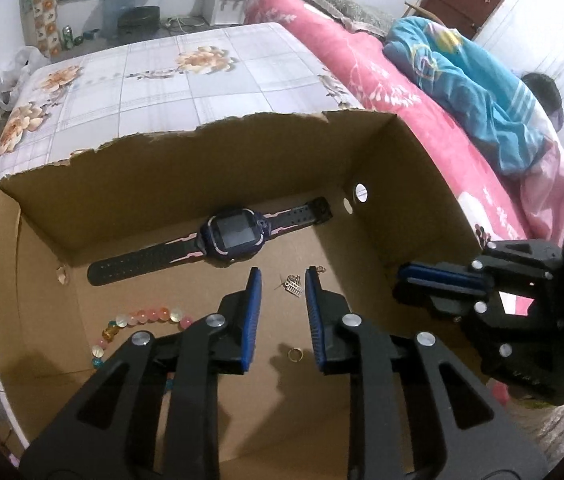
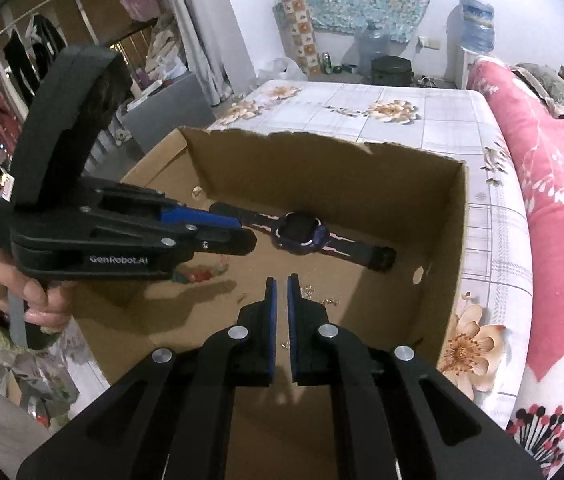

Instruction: Organize jewelry

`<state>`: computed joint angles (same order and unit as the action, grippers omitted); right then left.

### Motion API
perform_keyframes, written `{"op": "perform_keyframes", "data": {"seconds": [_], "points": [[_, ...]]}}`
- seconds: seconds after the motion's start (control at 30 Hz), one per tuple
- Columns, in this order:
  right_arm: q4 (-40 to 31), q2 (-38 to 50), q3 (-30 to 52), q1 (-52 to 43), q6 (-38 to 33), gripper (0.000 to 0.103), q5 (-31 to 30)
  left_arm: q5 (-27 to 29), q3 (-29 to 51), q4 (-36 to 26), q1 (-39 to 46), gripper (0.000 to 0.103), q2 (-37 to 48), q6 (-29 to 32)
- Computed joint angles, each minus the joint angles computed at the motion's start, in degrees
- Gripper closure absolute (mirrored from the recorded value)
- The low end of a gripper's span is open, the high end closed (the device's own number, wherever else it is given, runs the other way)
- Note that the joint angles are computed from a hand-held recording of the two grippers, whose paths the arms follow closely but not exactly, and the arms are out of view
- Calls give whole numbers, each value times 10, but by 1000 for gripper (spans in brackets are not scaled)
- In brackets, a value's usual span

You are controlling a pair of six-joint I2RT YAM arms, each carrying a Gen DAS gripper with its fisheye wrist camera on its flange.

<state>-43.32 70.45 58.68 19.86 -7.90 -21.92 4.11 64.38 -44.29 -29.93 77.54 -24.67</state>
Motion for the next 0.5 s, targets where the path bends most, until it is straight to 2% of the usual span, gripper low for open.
{"op": "perform_keyframes", "data": {"seconds": [0.07,0.13,0.17,0.33,0.5], "points": [[1,-7,-2,-7,-4,94,-5,0,1,-2,-1,80,0,2],[1,-20,-4,-14,-4,84,-10,-3,3,-2,-2,77,1,4],[-1,-23,-2,-14,-2,83,-10,-4,2,-3,-2,75,0,4],[1,-37,-4,-24,0,76,-12,-8,-1,2,-1,75,-5,2],[-5,-54,-8,-33,0,75,-21,-27,-13,12,-11,75,-30,0]]}}
